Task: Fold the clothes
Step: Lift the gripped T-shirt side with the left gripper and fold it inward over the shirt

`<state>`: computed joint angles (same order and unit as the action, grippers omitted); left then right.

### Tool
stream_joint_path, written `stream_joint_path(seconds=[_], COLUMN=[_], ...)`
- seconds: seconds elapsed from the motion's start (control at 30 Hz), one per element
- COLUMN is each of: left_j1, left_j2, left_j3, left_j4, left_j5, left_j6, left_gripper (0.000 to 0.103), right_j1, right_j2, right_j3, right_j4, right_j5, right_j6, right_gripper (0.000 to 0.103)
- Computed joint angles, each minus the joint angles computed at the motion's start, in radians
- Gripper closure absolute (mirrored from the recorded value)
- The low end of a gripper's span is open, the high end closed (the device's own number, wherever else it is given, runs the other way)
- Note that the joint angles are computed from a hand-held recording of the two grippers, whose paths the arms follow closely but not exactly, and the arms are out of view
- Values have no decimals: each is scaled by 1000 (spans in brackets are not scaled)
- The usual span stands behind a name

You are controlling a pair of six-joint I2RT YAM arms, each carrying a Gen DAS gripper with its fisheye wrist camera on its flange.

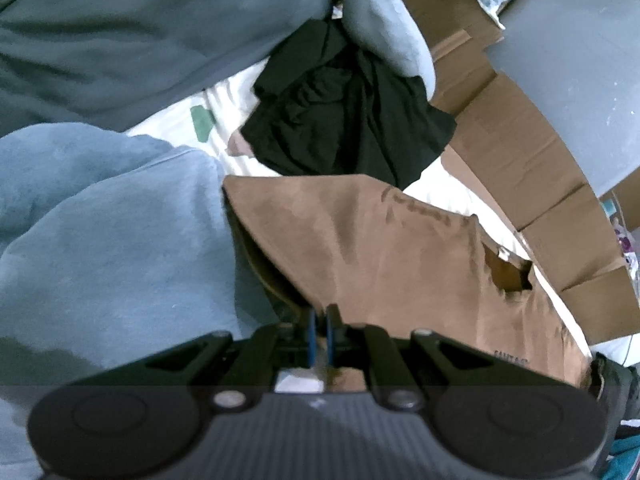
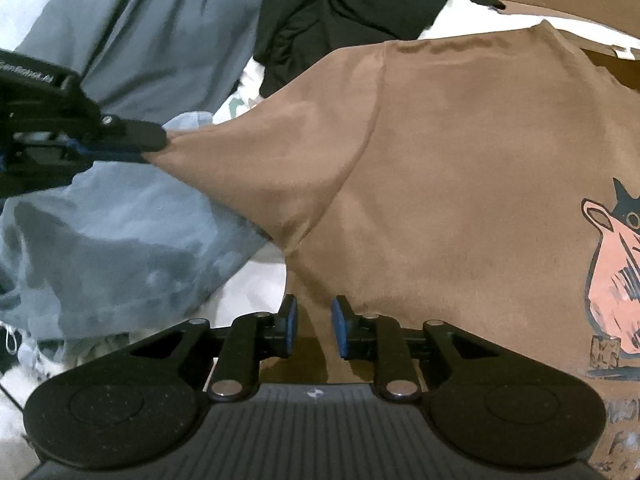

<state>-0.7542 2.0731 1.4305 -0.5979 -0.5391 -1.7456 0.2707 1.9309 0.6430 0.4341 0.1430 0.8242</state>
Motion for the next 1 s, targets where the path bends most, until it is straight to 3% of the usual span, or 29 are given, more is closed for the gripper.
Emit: stream_joint_path(seconds=[0.07,0.1,0.33,1.0], left_j1=[4,6,16,35], left_j2=[1,1,14,153], left_j3=[0,-1,4,130], left_j4=[16,24,101,270], left_j5=[-5,-6,-8,138], left_j6=[14,21,77,234], left_gripper=[97,97,98,98], right_j1=[-8,-16,-46,-13], right_j2=[5,15,72,120], right_j3=[9,24,92,108], right_j4=[5,-4,-13,24], right_j5=[9,4,-45,-2], right_j6=[-1,-7,-32,-99], right_gripper=[86,92,99,100])
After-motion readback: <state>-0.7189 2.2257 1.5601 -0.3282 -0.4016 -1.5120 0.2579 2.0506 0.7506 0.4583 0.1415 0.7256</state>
